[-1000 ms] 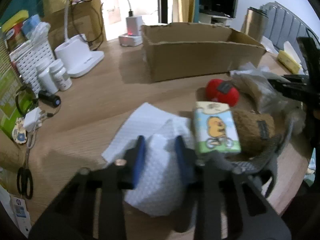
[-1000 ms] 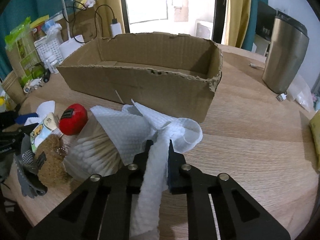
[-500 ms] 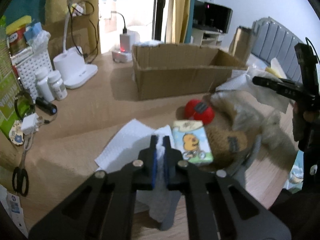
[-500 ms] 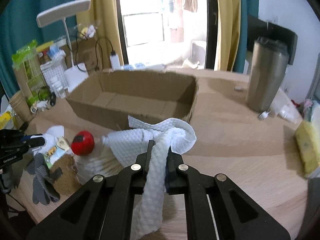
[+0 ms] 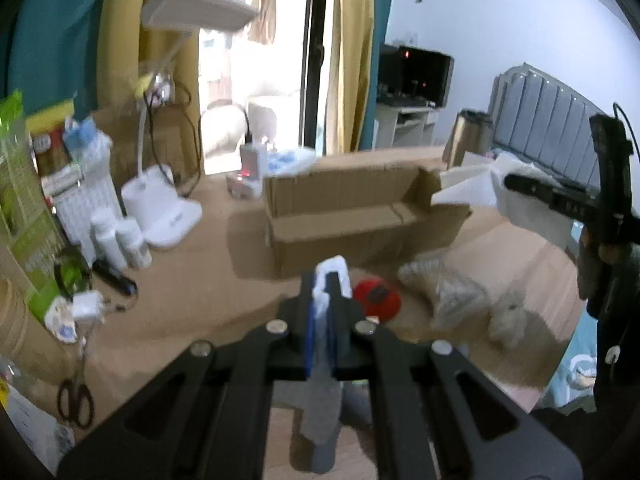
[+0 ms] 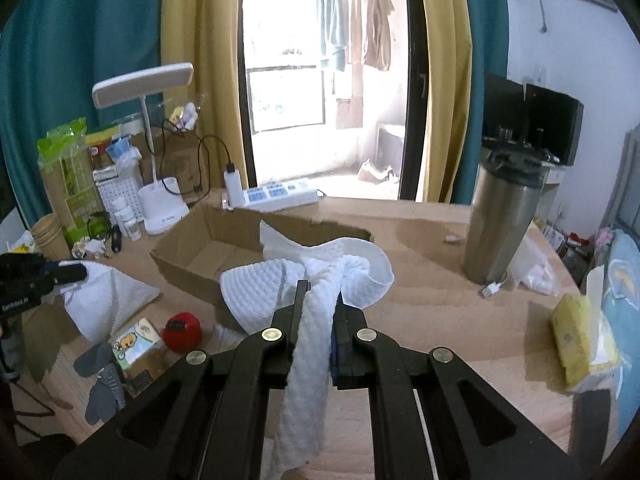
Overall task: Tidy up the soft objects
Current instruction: 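Carry the towels over the cardboard box and open both grippers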
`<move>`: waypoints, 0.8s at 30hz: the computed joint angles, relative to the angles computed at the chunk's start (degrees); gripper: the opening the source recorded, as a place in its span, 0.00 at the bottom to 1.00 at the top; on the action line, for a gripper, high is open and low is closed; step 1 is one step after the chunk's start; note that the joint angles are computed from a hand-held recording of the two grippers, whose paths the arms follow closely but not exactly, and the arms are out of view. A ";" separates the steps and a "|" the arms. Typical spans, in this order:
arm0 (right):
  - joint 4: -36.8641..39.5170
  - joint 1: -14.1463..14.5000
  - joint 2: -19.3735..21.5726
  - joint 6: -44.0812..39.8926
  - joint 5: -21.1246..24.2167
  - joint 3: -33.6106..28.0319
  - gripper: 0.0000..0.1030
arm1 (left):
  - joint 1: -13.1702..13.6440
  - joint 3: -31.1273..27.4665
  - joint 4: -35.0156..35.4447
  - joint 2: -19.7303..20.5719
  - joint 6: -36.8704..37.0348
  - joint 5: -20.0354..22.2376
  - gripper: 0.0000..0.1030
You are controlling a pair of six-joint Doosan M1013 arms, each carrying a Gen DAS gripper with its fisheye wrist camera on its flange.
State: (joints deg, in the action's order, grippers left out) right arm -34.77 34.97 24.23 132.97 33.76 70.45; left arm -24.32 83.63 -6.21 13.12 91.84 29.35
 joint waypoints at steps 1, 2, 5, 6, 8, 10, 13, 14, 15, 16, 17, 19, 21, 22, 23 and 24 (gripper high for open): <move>-0.32 -0.04 -0.12 0.24 -0.20 0.02 0.08 | -0.04 -0.29 -0.20 -0.05 0.42 -0.19 0.04; -0.55 -0.09 -0.26 0.32 -0.41 0.03 0.08 | -0.10 -0.62 0.19 -0.11 0.32 -0.84 0.04; -1.63 -0.07 -0.45 1.00 -0.88 0.00 0.08 | -0.15 -1.71 0.66 0.02 0.20 -2.16 0.04; -2.10 -0.09 -0.49 1.26 -1.13 -0.08 0.08 | -0.16 -2.08 0.71 0.12 0.00 -2.57 0.04; -2.83 -0.15 -0.51 1.79 -1.61 -0.24 0.08 | -0.09 -3.03 -0.58 0.48 1.13 -2.89 0.04; -3.42 -0.21 -0.56 2.22 -2.08 -0.29 0.08 | -0.16 -3.63 -1.29 0.76 1.99 -3.42 0.04; -3.98 -0.41 -0.45 2.87 -2.82 -0.46 0.08 | -0.19 -4.44 -2.40 1.22 2.84 -4.36 0.04; -3.95 -0.46 -0.39 2.85 -2.93 -0.52 0.08 | -0.12 -4.54 -3.30 1.33 3.47 -4.99 0.04; -3.88 -0.55 -0.27 2.81 -3.06 -0.68 0.08 | 0.05 -4.46 -5.89 1.36 5.59 -6.12 0.04; -3.87 -0.62 -0.14 2.88 -3.21 -0.81 0.08 | 0.13 -4.60 -7.43 1.48 6.79 -6.70 0.04; -3.80 -0.71 0.02 2.93 -3.42 -0.98 0.08 | 0.15 -4.78 -7.89 1.62 6.96 -7.13 0.04; -3.92 -0.87 0.22 3.17 -3.78 -1.19 0.08 | 0.25 -5.65 -9.77 2.19 8.42 -7.62 0.04; -3.57 -1.02 0.62 2.82 -3.93 -1.69 0.08 | 0.16 -6.41 -9.72 2.72 8.39 -8.29 0.04; -3.34 -1.10 0.87 2.55 -3.91 -2.02 0.08 | 0.12 -6.74 -9.68 2.98 8.48 -8.40 0.04; -2.96 -1.18 1.12 2.15 -3.92 -2.36 0.08 | 0.10 -7.17 -9.88 3.33 8.69 -8.54 0.04; -2.40 -1.28 1.38 1.62 -4.08 -2.65 0.08 | 0.11 -7.54 -9.92 3.63 8.59 -8.72 0.04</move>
State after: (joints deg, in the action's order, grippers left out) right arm -37.17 33.69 25.61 134.59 29.68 67.80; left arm -24.22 76.09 -16.13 16.75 100.43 20.63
